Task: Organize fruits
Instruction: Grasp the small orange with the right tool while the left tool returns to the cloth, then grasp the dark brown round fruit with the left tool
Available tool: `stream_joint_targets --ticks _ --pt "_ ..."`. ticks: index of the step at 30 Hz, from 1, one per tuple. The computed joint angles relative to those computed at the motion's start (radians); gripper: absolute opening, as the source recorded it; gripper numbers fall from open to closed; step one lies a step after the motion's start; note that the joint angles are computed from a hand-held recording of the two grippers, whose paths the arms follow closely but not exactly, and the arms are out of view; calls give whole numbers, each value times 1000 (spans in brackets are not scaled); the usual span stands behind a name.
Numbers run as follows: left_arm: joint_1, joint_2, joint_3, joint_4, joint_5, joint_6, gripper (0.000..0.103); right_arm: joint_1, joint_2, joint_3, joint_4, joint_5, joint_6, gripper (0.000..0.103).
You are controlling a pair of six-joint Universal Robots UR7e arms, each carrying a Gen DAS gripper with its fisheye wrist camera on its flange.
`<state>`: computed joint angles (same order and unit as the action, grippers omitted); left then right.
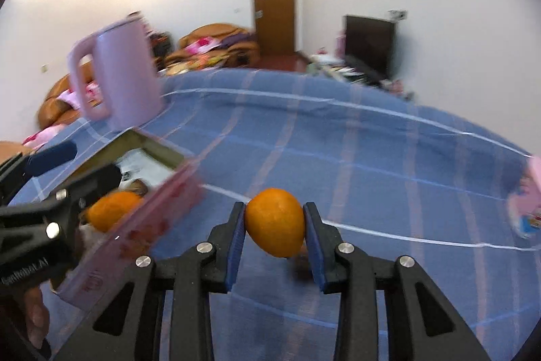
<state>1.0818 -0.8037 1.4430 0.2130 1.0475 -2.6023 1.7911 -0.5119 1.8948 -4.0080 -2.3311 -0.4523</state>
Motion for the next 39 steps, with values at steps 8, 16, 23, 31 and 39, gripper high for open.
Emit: stream_joint_targets --ticks 8,16,23,31,39 --pt "-54 125 -74 106 11 -46 80 -59 -63 97 -100 -72 38 36" --pt "-83 231 -148 191 15 -46 80 -93 -104 152 -114 -52 92 36" --pt "-86 313 -239 268 -1 -53 77 -101 -119 172 -123 -39 121 36" --pt "-64 361 -313 359 25 -102 45 -110 -120 175 -104 -18 126 36" --pt "-62 325 -266 318 43 -94 40 -103 -106 186 -138 12 108 36"
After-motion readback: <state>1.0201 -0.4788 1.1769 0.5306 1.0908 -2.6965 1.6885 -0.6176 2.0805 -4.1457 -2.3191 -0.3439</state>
